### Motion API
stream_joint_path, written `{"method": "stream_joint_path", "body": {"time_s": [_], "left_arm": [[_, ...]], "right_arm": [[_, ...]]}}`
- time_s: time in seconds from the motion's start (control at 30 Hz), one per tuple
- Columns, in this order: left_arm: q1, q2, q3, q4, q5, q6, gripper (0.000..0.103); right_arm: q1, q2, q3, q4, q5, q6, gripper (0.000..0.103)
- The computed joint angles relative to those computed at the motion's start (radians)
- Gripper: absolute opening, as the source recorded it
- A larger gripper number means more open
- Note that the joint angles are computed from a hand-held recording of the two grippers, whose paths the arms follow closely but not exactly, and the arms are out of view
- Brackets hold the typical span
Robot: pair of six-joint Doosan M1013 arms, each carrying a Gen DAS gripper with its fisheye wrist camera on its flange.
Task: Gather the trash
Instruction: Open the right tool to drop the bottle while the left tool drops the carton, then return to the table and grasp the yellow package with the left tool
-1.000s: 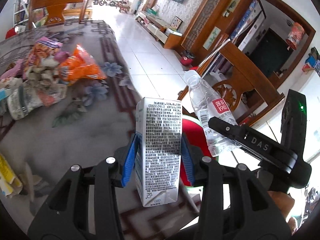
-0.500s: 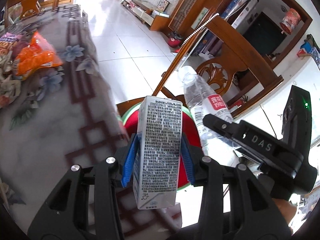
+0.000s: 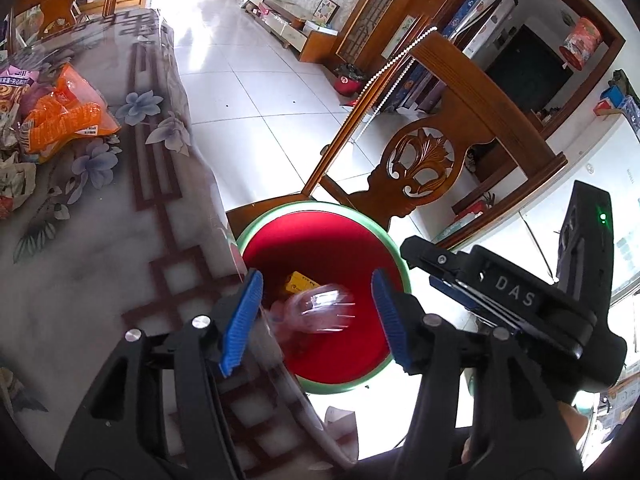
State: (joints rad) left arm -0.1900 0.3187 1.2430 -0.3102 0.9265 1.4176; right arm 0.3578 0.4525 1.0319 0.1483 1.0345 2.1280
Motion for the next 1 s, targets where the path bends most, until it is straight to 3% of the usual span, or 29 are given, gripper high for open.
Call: {"method": "stream_joint_path", "body": {"time_s": [0.37, 0.63, 0.87, 1.0], "left_arm": [[0.022, -0.046, 0.045, -0.026, -0.030, -0.012, 0.057], [0.084, -0.136, 0.145, -0.004, -0.068, -0.082, 0.058], [0.183, -0.251, 0.270, 0.154, -0.134, -0.333, 0.060], [0.228, -0.292, 0.316, 0.315, -0.118, -0.514, 0.060]], "right_arm": [[0.010, 0.009, -0.016, 0.001, 0.005, 0.007, 0.069], [0.036, 0.033, -0.062, 0.008, 0.034, -0.030, 0.072], [0.070, 0.059, -0.114, 0.005, 0.064, -0.076, 0.073], [0.086, 0.074, -0.143, 0.005, 0.081, -0.100, 0.074]]}}
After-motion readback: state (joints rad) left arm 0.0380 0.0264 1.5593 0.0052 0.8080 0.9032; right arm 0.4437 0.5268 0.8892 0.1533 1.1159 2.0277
